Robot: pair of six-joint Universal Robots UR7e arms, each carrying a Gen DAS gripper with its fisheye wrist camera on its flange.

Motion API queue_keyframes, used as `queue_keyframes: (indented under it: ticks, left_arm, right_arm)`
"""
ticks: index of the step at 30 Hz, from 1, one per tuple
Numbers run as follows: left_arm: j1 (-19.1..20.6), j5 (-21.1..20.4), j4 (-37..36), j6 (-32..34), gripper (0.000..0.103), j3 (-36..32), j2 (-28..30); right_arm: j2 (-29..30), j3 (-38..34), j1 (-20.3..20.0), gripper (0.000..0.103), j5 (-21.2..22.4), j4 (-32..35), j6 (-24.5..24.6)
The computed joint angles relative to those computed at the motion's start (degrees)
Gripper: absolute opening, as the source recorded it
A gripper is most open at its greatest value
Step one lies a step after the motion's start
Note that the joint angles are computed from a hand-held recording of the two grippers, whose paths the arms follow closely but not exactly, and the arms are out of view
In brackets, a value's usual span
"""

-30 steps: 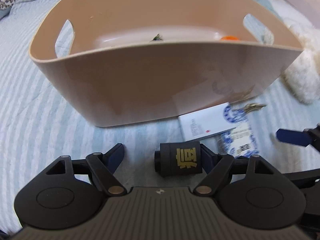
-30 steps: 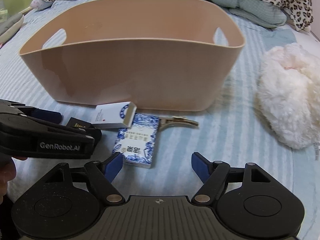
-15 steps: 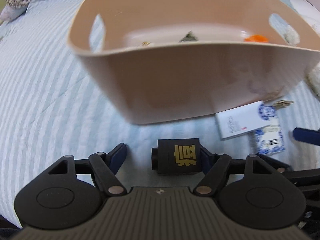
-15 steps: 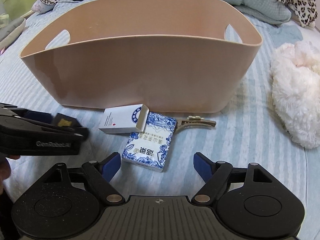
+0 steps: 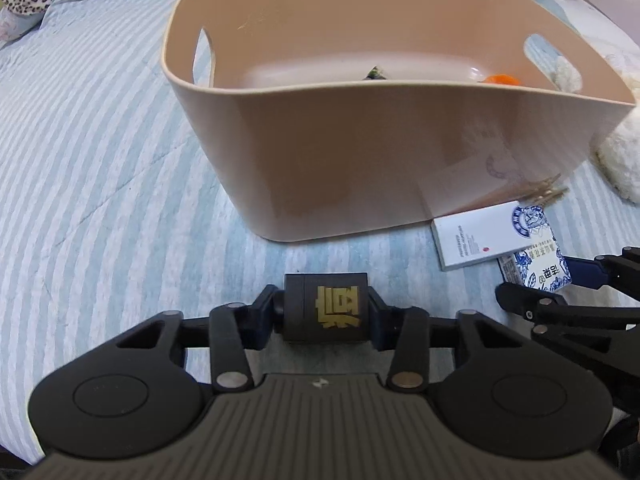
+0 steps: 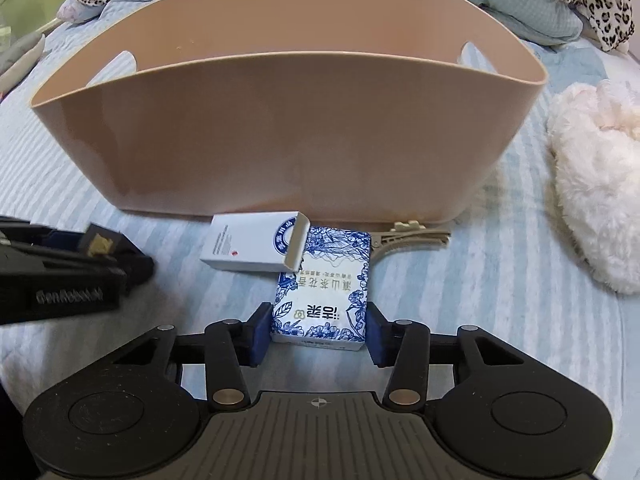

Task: Organize objects
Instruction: 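Grasp the black gold-character box with the left gripper while the right grasps the blue patterned box, then carry both boxes over the basket and open both grippers to drop them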

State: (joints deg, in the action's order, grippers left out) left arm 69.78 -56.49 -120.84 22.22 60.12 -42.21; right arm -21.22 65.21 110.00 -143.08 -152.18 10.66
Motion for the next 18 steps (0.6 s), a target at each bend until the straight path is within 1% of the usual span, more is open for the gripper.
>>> queue_keyframes:
  ticks: [2,6,9,12,14,15,18]
  left_arm:
    - [0.0,-1.0,0.2,0.4,0.046,0.5,-0.8]
    - [0.0,-1.6,-0.1,2.3,0.046,2.7,-2.9]
    - [0.1,-2.3,0.2,3.3,0.046,3.6,-4.3]
    - [0.0,-3.0,-1.3,5.0,0.046,5.7,-6.4]
    - [-0.5,-3.3,-1.6,5.5,0.046,6.9,-7.5]
    - [-0.5,-3.6,-1.6,6.0,0.046,5.0,-6.6]
    - [-0.5,-5.0,-2.4,6.6,0.046,5.2,-7.3]
  right_arm:
    - [-0.9,1.5,0.3,0.043,-0.4,-0.2,0.3]
    - [-2.6,5.1,1.3,0.043,-2.1,-4.7,-2.1]
    - [-3.7,6.4,1.8,0.043,-2.0,-6.7,-2.3]
    - [-4.7,8.0,1.8,0.043,-1.5,-10.8,-4.3]
    - [-4.5,7.6,2.5,0.043,-1.5,-12.3,-5.2]
    - [-4.8,8.0,2.7,0.043,-1.5,-13.4,-5.9]
    - [-4.8,8.2,3.5,0.043,-1.2,-16.7,-8.0]
